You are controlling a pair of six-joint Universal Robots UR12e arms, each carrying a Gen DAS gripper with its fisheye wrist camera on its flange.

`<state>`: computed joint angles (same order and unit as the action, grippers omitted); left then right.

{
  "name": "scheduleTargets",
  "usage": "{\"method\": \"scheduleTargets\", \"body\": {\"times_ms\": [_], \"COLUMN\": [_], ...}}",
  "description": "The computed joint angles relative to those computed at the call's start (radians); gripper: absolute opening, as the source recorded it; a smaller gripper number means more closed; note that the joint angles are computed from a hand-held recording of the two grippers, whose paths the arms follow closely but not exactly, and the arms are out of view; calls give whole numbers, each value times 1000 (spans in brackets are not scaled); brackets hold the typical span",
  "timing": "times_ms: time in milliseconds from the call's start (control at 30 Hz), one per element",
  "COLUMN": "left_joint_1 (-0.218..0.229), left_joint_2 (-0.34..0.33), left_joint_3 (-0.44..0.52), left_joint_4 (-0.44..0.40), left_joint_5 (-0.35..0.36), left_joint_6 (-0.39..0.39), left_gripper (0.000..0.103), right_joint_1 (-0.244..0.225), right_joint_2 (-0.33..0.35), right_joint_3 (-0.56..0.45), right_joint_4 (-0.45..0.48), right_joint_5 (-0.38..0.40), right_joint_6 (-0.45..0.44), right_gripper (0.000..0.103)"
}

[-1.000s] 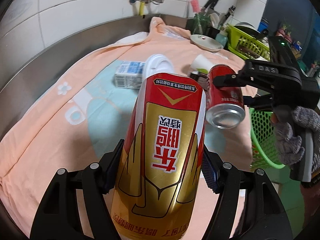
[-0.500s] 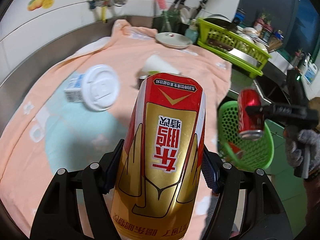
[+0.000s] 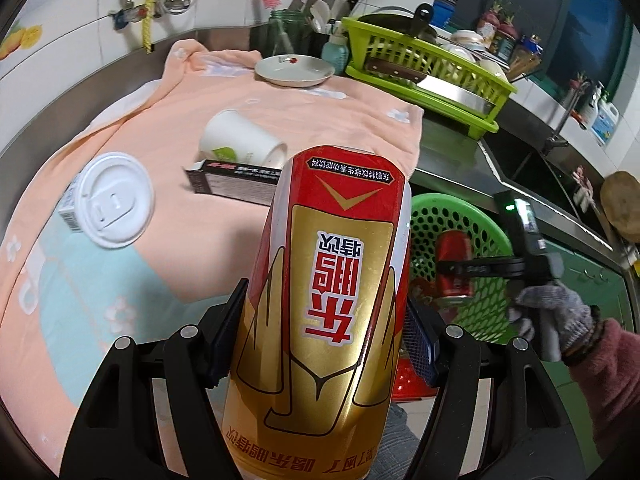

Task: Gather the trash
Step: 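Carry the Coke can into the basket and release it with the right tool, then lower the gold-red bottle into the basket and open the left tool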

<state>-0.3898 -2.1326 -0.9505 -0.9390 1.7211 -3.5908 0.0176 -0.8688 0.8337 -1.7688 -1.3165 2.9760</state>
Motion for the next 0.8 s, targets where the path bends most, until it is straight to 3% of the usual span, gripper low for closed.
{"method": "scheduleTargets", "body": {"times_ms": [200, 500, 667, 800], "left_joint_1": [0, -4, -7, -13], "left_joint_2": [-19, -32, -41, -62], "left_joint_3": [26, 44, 60, 96], "left_joint_4": [-8, -15, -19, -30], "left_joint_5": [-23, -39, -49, -62], "left_joint_6": [4, 10, 20, 46], "left_gripper": [68, 68, 68, 68], "right_joint_1": [17, 22, 17, 0], "right_joint_2": [51, 122, 112, 69], "right_joint_3": [-60, -169, -163, -125], "right_joint_4": [45, 90, 60, 27], "right_joint_5": [-75, -85, -92, -33], "right_joint_6": [21, 64, 54, 36], "right_gripper": [69, 70, 72, 72]}}
